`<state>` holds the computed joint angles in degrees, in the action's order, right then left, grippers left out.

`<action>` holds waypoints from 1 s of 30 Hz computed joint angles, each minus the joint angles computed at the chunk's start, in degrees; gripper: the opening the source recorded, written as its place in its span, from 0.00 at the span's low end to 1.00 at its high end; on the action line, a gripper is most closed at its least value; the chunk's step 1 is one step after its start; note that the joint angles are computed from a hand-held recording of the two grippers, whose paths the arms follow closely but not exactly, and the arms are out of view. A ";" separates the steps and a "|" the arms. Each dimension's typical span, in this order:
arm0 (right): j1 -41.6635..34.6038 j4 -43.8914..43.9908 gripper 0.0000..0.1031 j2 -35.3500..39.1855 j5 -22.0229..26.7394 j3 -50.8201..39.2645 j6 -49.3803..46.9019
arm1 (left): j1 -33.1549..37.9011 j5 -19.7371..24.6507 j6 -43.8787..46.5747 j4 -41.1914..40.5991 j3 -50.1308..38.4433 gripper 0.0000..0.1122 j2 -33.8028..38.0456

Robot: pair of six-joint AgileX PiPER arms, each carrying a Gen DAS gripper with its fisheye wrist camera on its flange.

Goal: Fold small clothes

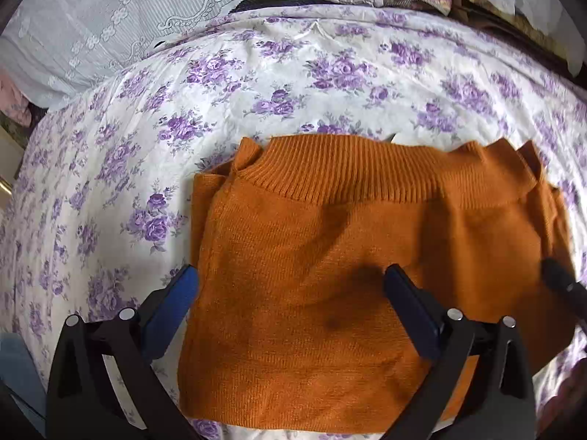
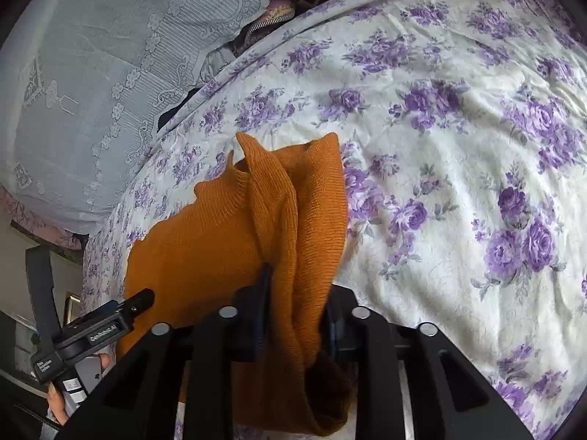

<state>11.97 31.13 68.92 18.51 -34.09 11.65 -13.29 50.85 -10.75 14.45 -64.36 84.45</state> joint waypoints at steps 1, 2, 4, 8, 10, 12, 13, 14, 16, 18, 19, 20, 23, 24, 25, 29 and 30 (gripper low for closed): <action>0.67 -4.02 0.19 -0.55 0.44 -0.61 3.75 | -0.44 -0.08 -0.81 0.96 0.31 0.88 0.30; 1.59 -8.20 0.18 -1.16 0.95 -1.36 7.73 | -0.50 -0.33 -1.21 1.19 0.60 0.88 0.28; 2.95 -14.16 0.18 -1.99 2.31 -2.86 13.62 | -0.42 -0.38 -1.60 1.19 0.74 0.88 0.15; 5.63 -21.81 0.18 -3.31 4.87 -5.72 22.54 | 0.07 0.57 -0.29 -0.31 -0.19 0.88 0.08; 7.56 -26.31 0.18 -3.54 6.35 -7.35 27.48 | 0.52 1.00 1.22 -2.02 -0.83 0.88 -0.22; 9.01 -28.73 0.18 -3.72 7.52 -8.83 30.10 | 0.79 1.30 2.42 -3.52 -1.55 0.88 -0.41; 9.96 -30.73 0.18 -3.76 8.35 -9.70 32.20 | 0.78 1.32 3.05 -4.20 -2.05 0.88 -0.50; 10.99 -32.61 0.18 -3.68 9.08 -10.53 34.26 | 0.59 1.33 3.41 -4.60 -2.56 0.88 -0.45; 12.85 -35.59 0.18 -3.53 10.52 -12.07 37.12 | 0.09 1.43 4.73 -5.56 -4.50 0.88 0.39; 15.09 -38.63 0.18 -3.01 12.34 -13.94 39.87 | -0.29 1.81 6.30 -6.96 -7.14 0.88 2.07; 16.21 -40.05 0.18 -2.79 13.29 -14.82 41.13 | -0.50 1.88 6.78 -7.48 -8.25 0.88 2.86; 17.42 -41.68 0.17 -2.68 14.26 -15.55 42.69 | -0.94 1.81 6.87 -7.49 -9.46 0.88 3.88; 20.98 -46.12 0.17 -1.76 16.48 -17.53 46.85 | -1.96 1.85 7.56 -7.86 -12.22 0.88 6.27; 22.10 -47.43 0.17 -1.46 17.23 -18.20 47.94 | -1.92 1.89 8.14 -8.51 -12.87 0.88 6.80; 23.01 -48.39 0.17 -1.12 17.84 -18.83 48.73 | -1.72 1.90 8.92 -9.52 -13.41 0.88 7.16; 26.67 -51.20 0.17 0.51 19.98 -21.86 50.51 | -0.14 1.47 12.50 -13.75 -13.74 0.88 6.61; 27.49 -51.66 0.17 1.07 20.36 -22.69 50.70 | 0.13 1.49 13.02 -14.22 -13.76 0.88 6.33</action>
<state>39.46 -20.53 69.99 38.87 -56.77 62.35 -13.16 52.34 2.28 0.23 -78.12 90.78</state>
